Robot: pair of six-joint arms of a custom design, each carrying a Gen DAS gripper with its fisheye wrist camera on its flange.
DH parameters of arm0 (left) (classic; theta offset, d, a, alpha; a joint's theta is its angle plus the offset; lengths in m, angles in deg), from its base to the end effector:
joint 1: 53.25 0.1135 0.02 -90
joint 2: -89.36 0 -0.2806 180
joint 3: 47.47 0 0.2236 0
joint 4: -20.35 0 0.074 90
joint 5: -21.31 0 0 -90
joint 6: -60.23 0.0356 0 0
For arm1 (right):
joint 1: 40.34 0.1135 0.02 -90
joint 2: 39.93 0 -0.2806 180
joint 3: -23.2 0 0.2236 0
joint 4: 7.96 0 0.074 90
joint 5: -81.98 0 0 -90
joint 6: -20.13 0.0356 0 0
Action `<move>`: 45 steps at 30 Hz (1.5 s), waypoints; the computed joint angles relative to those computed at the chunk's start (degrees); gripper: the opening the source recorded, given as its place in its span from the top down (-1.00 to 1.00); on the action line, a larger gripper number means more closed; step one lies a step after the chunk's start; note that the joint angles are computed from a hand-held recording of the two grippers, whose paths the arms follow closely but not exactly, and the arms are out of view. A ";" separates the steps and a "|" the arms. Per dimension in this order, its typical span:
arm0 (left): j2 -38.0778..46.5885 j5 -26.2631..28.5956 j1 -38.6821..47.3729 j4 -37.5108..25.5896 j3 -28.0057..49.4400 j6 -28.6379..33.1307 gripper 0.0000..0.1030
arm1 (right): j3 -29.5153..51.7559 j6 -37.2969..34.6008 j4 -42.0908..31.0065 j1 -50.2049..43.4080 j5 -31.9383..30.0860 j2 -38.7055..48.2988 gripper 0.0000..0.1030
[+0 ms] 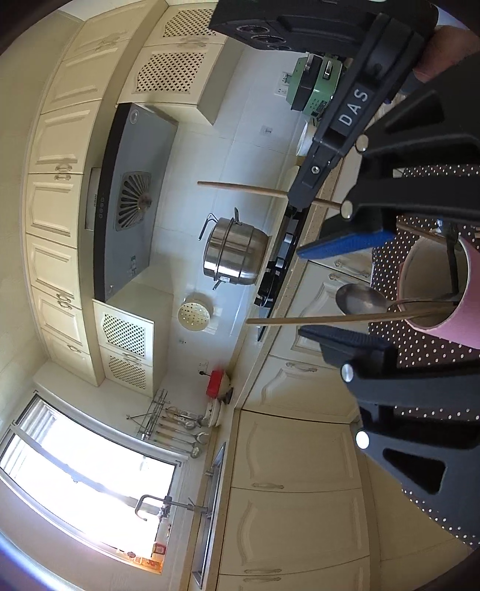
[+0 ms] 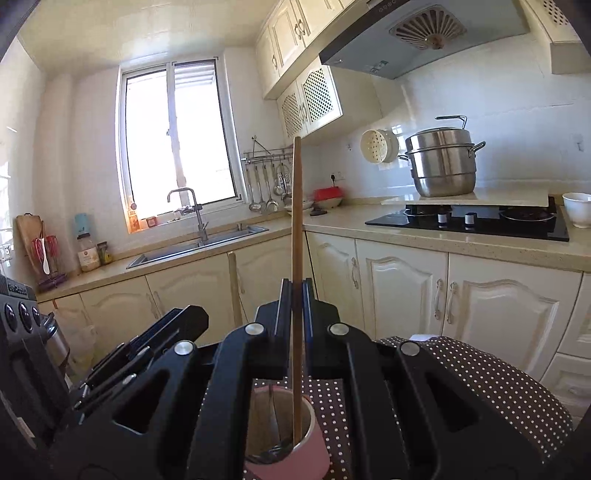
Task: Organize utensils
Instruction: 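Lift the chopsticks upright and lower them into the pink cup with both tools, then open both tools to release the chopsticks into the cup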
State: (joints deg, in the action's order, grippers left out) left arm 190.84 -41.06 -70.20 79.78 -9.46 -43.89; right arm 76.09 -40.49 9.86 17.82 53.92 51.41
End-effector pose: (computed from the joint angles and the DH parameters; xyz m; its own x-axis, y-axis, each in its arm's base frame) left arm 0.2640 -0.0977 0.1810 -0.2363 -0.1539 -0.9594 0.6632 0.6961 -0.2750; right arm 0.1779 0.2269 0.2230 -0.1443 0.2051 -0.9680 0.1226 0.9744 0.1882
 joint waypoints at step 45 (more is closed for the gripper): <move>-9.17 -3.27 3.90 -65.15 2.40 35.21 -0.37 | 12.42 79.12 -73.70 23.42 -10.36 11.02 -0.03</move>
State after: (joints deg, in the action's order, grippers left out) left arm 181.67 -44.34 -66.30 14.63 -7.06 -8.69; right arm 88.51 38.64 -63.84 41.25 43.56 62.43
